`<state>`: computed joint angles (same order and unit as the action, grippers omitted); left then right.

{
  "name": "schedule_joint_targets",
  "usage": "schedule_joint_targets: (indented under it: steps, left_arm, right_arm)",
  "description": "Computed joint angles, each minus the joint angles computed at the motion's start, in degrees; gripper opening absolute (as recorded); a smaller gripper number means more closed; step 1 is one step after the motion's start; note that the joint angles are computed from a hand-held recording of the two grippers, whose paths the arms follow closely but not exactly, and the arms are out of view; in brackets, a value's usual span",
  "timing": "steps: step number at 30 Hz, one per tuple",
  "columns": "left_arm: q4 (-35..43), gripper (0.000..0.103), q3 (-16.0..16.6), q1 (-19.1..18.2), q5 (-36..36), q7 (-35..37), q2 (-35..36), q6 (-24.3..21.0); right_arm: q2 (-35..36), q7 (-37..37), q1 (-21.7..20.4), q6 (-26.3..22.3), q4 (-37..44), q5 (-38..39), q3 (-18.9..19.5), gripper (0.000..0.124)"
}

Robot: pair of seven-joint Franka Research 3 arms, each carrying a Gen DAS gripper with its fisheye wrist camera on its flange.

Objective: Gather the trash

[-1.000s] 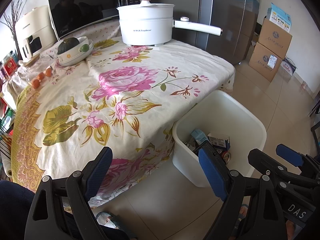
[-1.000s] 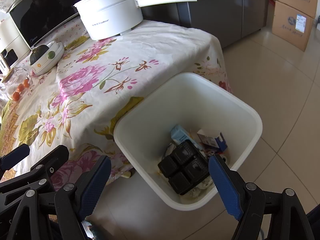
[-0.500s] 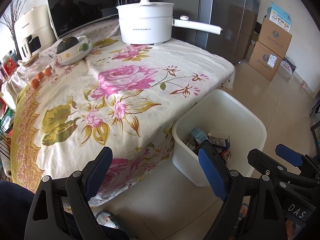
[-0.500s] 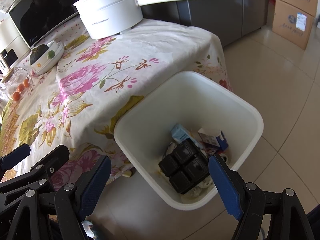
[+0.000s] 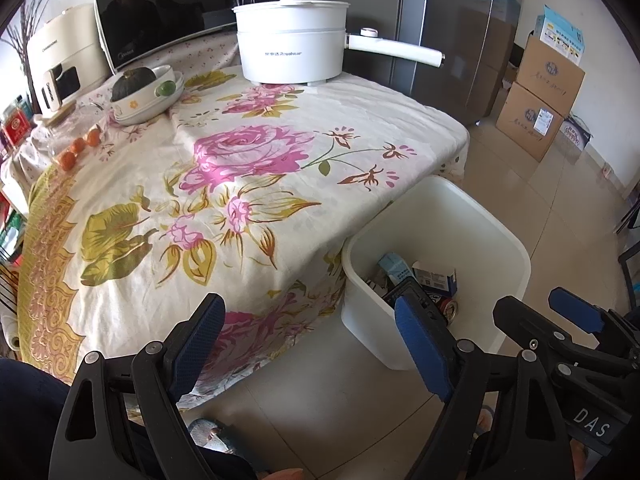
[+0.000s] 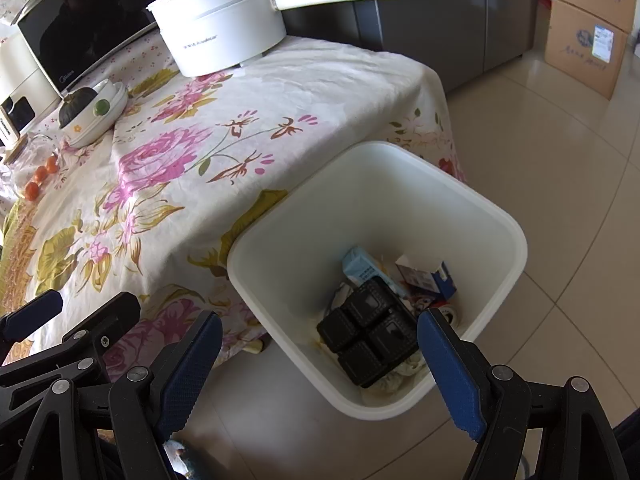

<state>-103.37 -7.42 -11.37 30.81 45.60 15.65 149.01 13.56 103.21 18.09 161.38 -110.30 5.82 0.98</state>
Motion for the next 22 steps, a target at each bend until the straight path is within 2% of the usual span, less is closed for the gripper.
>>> schedule_joint_targets:
  steps: [22]
  left_arm:
    - [-0.1, 0.088, 0.1, -0.1, 0.8, -0.1, -0.2, 0.3]
  right_arm:
    - [0.0, -0.5, -0.1, -0.1, 0.0, 0.6, 0.1, 0.085]
